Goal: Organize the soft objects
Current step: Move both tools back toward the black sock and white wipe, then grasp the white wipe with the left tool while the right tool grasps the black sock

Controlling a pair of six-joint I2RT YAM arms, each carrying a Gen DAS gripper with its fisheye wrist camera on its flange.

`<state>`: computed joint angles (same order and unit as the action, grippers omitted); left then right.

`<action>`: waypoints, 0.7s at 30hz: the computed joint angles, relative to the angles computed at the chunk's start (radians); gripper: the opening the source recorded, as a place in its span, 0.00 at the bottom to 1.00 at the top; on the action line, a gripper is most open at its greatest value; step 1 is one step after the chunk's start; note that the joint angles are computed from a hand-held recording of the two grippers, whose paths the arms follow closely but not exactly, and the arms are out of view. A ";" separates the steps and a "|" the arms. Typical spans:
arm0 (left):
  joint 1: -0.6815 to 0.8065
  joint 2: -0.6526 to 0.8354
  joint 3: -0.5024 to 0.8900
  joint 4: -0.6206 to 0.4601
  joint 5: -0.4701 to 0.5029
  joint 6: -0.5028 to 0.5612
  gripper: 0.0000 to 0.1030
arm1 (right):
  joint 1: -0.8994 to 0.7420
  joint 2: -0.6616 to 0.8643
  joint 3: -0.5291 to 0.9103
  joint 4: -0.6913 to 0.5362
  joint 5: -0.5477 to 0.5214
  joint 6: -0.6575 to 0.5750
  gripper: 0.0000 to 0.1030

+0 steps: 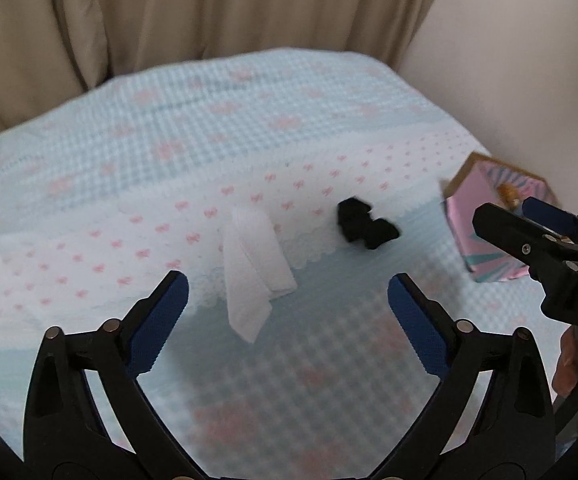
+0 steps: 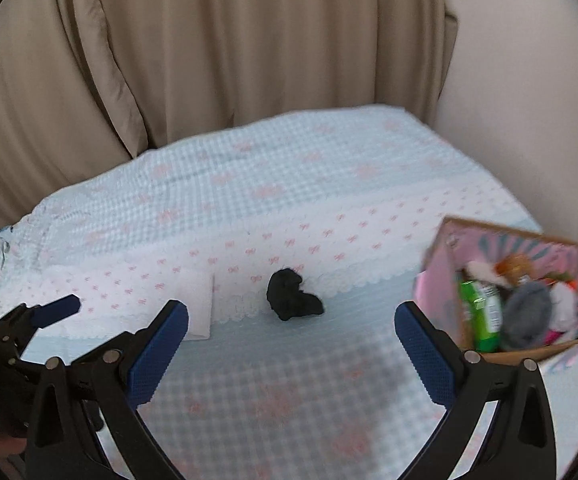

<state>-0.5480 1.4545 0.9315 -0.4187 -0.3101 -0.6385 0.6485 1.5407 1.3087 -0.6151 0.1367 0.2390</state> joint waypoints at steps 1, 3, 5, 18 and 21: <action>0.020 0.040 -0.014 0.051 0.017 0.011 0.91 | -0.003 0.026 -0.006 0.025 -0.004 0.001 1.00; 0.050 0.096 -0.033 0.129 0.040 0.025 0.89 | -0.017 0.090 -0.022 0.095 -0.018 -0.009 0.99; 0.075 0.143 -0.057 0.213 0.056 0.039 0.89 | -0.025 0.145 -0.019 0.133 -0.020 -0.024 0.89; 0.146 0.396 -0.020 0.433 0.109 0.092 0.75 | -0.047 0.455 0.076 0.308 -0.017 -0.086 0.72; 0.153 0.415 -0.012 0.436 0.117 0.085 0.60 | -0.052 0.513 0.110 0.310 -0.029 -0.077 0.63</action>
